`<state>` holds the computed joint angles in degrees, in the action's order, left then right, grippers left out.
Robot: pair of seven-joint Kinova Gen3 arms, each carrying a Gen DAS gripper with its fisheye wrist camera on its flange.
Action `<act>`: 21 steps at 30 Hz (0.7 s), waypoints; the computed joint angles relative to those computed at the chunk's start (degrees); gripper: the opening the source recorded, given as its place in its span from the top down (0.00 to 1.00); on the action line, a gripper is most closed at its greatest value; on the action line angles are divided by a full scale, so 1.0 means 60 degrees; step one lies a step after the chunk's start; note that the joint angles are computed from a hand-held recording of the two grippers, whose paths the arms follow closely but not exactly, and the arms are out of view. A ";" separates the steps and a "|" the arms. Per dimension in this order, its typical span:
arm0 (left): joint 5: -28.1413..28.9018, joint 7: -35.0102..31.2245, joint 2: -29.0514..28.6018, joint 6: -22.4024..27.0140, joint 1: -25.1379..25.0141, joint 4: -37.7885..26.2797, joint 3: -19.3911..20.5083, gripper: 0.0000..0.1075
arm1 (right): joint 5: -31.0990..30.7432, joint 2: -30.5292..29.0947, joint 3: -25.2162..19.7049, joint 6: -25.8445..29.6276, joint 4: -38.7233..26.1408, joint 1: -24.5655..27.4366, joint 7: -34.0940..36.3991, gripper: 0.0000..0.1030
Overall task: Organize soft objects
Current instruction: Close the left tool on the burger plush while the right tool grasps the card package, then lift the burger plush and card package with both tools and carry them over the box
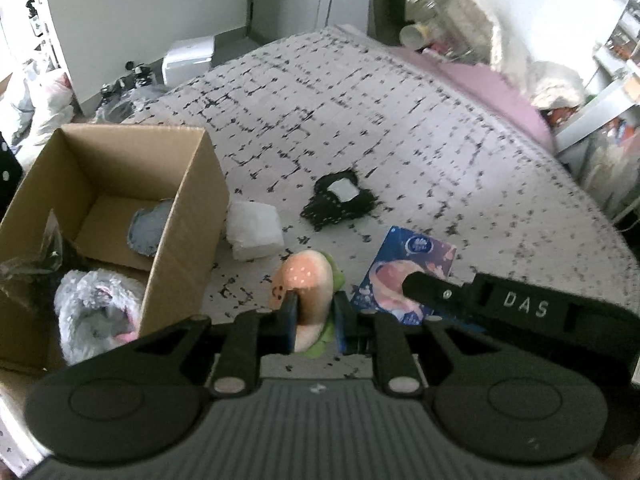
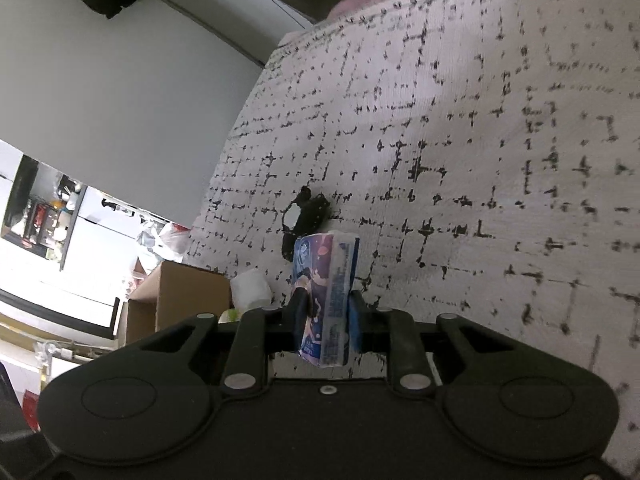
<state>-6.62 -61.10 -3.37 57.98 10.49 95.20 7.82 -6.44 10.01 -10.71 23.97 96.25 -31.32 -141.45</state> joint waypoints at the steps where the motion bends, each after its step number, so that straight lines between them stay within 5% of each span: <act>1: 0.0043 -0.0034 -0.0069 0.0020 -0.0004 -0.0013 -0.0012 0.84 | 0.0278 -0.0047 0.0111 0.0115 -0.0080 -0.0182 -0.0228 0.79; 10: 0.0936 -0.0754 -0.0952 -0.0054 -0.0315 0.0092 -0.0259 0.84 | 0.2458 -0.0420 0.0185 0.1099 -0.0726 -0.1044 -0.1699 0.79; 21: 0.1611 -0.1597 -0.1926 0.0020 -0.0952 0.0296 -0.0733 0.84 | 0.3850 -0.0467 -0.0159 0.1953 -0.1564 -0.1629 -0.2581 0.79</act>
<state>3.05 -70.68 -14.92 58.10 4.77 96.97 3.42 16.66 7.21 -11.66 35.70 86.87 -41.10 -156.94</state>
